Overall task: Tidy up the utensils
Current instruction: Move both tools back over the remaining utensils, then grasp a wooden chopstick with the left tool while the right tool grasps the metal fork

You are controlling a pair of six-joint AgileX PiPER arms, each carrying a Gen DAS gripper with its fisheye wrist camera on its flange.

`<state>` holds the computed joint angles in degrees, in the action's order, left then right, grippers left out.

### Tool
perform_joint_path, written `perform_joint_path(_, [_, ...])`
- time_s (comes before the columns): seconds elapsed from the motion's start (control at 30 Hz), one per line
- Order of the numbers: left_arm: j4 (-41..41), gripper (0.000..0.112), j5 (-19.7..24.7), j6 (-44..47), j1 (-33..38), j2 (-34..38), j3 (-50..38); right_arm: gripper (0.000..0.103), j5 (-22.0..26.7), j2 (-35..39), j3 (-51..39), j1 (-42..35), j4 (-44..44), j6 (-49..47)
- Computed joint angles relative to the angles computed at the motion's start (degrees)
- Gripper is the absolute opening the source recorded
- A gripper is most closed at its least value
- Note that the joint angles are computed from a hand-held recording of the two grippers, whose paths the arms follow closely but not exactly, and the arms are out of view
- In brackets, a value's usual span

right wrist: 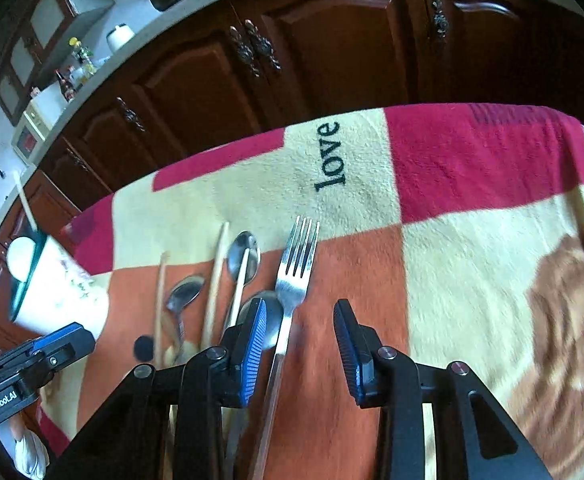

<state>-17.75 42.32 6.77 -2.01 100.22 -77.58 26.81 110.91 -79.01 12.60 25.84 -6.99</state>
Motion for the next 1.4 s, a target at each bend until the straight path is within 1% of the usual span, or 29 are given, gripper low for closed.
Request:
perform_joint_path(0.07, [2.1, 0.035, 0.6, -2.7, -1.0, 3.3, -3.3, 0.035, 1.2, 3.2, -3.9, 0.3, -2.8, 2.7])
perform_joint_path(0.13, [3.5, 0.035, 1.0, -4.5, -1.5, 5.7, -5.7, 0.035, 1.8, 5.5, -6.5, 0.2, -2.5, 2.2])
perform_joint_path(0.23, [7.4, 0.035, 1.5, -8.6, -2.5, 9.5, -9.6, 0.035, 3.2, 8.6, -10.7, 0.7, -6.5, 4.9])
perform_joint_path(0.37, [11.3, 0.035, 3.0, -12.8, -3.1, 13.7, -14.3, 0.035, 3.3, 11.2, -13.8, 0.2, -5.6, 2.4])
perform_joint_path(0.5, [12.2, 0.035, 5.1, -14.3, -2.8, 17.1, -18.1, 0.034, 3.5, 13.1, -16.0, -0.6, -0.5, -3.9])
perform_joint_path(0.53, [11.9, 0.035, 5.7, -14.3, -2.6, 17.7, -18.8, 0.031, 3.8, 13.3, -16.3, -0.8, 0.5, -5.5])
perform_joint_path(0.57, [11.3, 0.035, 5.8, -13.9, -2.3, 18.1, -19.3, 0.022, 3.7, 13.3, -16.1, -0.8, 1.5, -6.8])
perform_joint_path(0.67, [10.9, 0.034, 5.2, -12.7, -2.4, 18.6, -19.6, 0.022, 1.4, 12.0, -12.7, -0.9, 5.3, -12.2])
perform_joint_path(0.73, [10.2, 0.021, 4.8, -11.5, -2.4, 19.3, -20.3, 0.022, 0.3, 10.7, -10.1, -1.7, 9.9, -16.0])
perform_joint_path(0.77, [9.4, 0.008, 5.2, -10.4, -2.4, 19.7, -20.8, 0.022, -0.1, 10.1, -8.8, -2.2, 11.4, -17.4])
perform_joint_path(0.83, [6.5, 0.008, 5.2, -7.4, -1.8, 19.1, -20.1, 0.021, -1.7, 7.7, -5.1, -2.9, 14.6, -20.7])
perform_joint_path(0.93, [2.4, 0.007, 4.7, -2.7, -1.2, 17.0, -17.3, 0.021, -2.9, 5.1, -2.1, -3.4, 15.7, -22.0])
perform_joint_path(1.07, [-3.2, 0.005, 4.5, 2.6, 0.1, 11.9, -12.3, 0.021, -4.4, 1.2, 2.1, -4.3, 21.0, -26.5])
perform_joint_path(1.13, [-5.8, 0.005, 4.3, 6.0, 0.9, 8.7, -9.9, 0.021, -5.2, -2.1, 5.5, -4.9, 25.8, -31.1])
perform_joint_path(1.2, [-8.0, 0.005, 4.2, 8.8, 1.6, 6.1, -8.0, 0.021, -5.9, -5.1, 8.3, -5.0, 28.7, -34.3])
perform_joint_path(1.27, [-11.3, 0.005, 5.1, 12.4, 2.7, 3.2, -6.2, 0.021, -6.9, -7.7, 10.5, -4.4, 29.4, -35.1])
perform_joint_path(1.4, [-14.0, 0.004, 6.0, 15.3, 3.6, -1.4, -3.3, 0.021, -8.0, -13.9, 15.3, -3.1, 32.5, -38.1])
